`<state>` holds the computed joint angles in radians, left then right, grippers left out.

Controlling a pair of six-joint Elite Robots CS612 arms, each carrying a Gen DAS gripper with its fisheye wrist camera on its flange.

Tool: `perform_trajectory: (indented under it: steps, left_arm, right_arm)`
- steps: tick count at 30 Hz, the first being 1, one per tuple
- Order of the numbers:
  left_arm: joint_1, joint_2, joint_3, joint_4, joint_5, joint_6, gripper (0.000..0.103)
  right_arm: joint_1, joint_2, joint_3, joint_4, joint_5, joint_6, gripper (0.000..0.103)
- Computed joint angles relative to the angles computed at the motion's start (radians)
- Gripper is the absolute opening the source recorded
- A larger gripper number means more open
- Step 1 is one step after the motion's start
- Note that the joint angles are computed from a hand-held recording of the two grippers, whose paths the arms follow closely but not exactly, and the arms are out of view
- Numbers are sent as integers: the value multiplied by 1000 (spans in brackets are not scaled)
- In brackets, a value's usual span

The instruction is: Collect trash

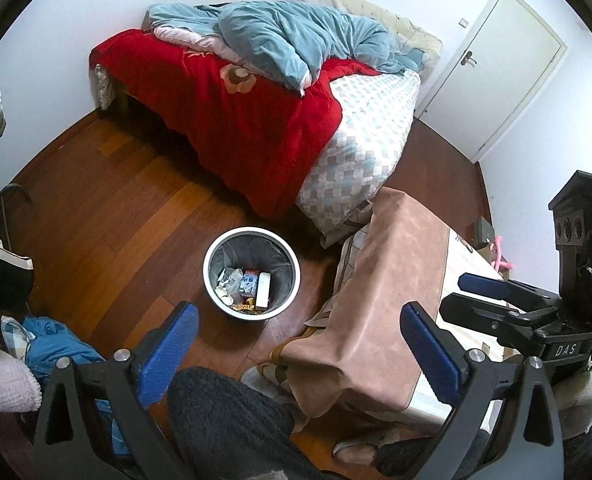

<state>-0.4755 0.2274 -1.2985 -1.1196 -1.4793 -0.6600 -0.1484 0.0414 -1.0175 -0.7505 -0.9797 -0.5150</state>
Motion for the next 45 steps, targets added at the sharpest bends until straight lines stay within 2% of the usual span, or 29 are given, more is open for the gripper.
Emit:
perform_trajectory:
  steps: [11, 45]
  left_arm:
    - [9, 0, 10, 12, -44, -17, 103]
    - [12, 6, 4, 23, -50, -14, 103]
  right_arm:
    - [0, -3, 9, 16, -22, -6, 103]
    - [9, -13, 20, 24, -41, -24, 103]
